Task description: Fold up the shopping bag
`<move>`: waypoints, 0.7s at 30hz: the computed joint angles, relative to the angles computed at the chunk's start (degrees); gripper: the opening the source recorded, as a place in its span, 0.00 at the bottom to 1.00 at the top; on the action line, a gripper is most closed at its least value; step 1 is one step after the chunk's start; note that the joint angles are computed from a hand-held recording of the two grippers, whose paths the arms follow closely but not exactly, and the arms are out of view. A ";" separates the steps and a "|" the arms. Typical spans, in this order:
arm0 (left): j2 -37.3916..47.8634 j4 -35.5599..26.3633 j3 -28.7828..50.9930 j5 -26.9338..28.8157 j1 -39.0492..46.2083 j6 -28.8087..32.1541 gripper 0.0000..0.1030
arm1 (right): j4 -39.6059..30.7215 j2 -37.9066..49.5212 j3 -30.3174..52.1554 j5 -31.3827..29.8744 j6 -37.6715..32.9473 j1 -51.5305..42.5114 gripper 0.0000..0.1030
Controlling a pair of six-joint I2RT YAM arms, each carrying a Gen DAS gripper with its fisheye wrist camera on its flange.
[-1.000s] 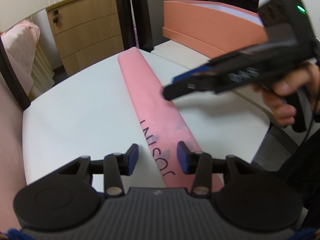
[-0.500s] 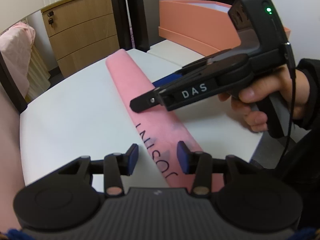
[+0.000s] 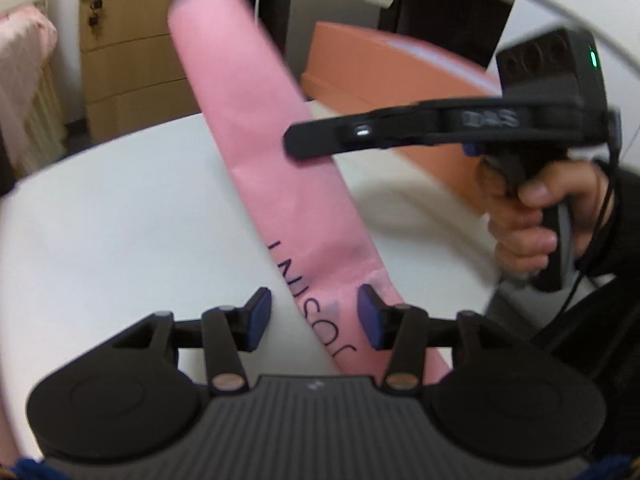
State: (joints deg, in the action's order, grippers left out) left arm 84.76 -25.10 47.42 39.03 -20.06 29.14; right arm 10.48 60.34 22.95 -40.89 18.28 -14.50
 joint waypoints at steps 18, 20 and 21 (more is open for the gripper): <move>-14.88 3.61 -2.75 3.83 -5.88 -7.56 0.05 | 9.59 -16.74 -5.04 -33.07 8.40 -26.98 0.17; -18.65 3.42 -1.27 -6.40 -11.15 -8.12 0.05 | 1.19 -21.83 -3.20 -31.20 2.07 -28.91 0.19; -20.14 3.19 -0.37 -11.58 -13.69 -8.33 0.05 | -1.82 -24.27 -2.47 -30.28 -0.31 -29.86 0.19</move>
State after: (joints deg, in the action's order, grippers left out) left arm 64.61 -21.91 47.05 27.45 -33.75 20.81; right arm 8.66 36.07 20.48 -71.17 17.97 -44.36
